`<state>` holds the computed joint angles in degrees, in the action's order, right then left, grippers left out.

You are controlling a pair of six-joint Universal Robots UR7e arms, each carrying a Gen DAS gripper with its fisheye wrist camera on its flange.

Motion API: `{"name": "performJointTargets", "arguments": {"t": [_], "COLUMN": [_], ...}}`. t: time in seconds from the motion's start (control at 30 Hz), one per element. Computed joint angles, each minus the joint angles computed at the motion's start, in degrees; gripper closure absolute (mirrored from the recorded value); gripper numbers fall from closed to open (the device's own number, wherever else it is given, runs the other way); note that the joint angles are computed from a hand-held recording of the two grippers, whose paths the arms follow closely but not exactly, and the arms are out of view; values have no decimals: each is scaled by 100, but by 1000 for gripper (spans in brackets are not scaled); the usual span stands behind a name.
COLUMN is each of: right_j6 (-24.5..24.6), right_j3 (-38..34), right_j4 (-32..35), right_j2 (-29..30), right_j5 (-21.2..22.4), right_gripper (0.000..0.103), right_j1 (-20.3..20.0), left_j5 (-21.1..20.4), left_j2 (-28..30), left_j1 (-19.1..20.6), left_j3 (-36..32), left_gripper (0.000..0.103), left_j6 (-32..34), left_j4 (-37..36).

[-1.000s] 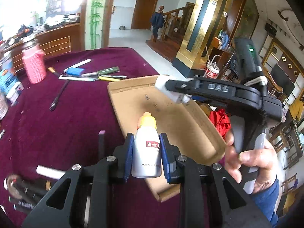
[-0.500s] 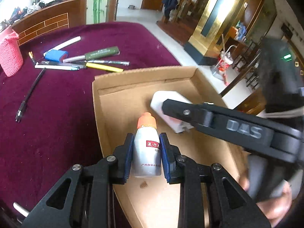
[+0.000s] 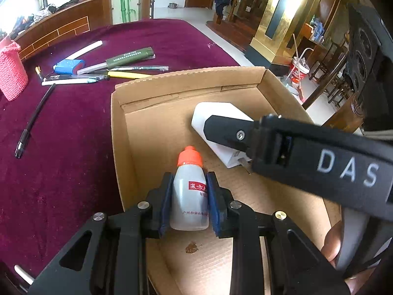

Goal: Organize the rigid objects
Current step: 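Carry the glue bottle with the left tool while the right tool carries the charger to the tray, then open the right tool to drop the charger in the tray while the left tool releases the bottle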

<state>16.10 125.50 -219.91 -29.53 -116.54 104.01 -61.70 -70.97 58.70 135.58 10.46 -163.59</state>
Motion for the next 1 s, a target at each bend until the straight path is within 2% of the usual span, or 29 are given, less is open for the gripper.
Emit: {"name": "performJointTargets", "arguments": {"t": [0.17,0.4,0.53,0.67,1.0], "right_j6": [-24,-94,-125,-106,-132], "right_j3": [-45,-47,-12,69,56], "right_j4": [99,24,-62,-295,-468], "right_j2": [11,29,-4,-25,14], "right_j5": [8,-6,-53,-12,-231], "right_gripper": [59,59,59,59,59], "right_j1": [-2,57,116,115,231], "left_j5": [114,202,61,162,-10], "left_j2": [42,35,-80,-230,-1086], "left_j1": [-55,-127,-118,-232,-283], "left_j3": [23,71,70,224,479], "left_gripper": [79,73,63,51,50], "left_j6": [89,129,50,24,-171], "left_j4": [-28,19,206,172,625]}}
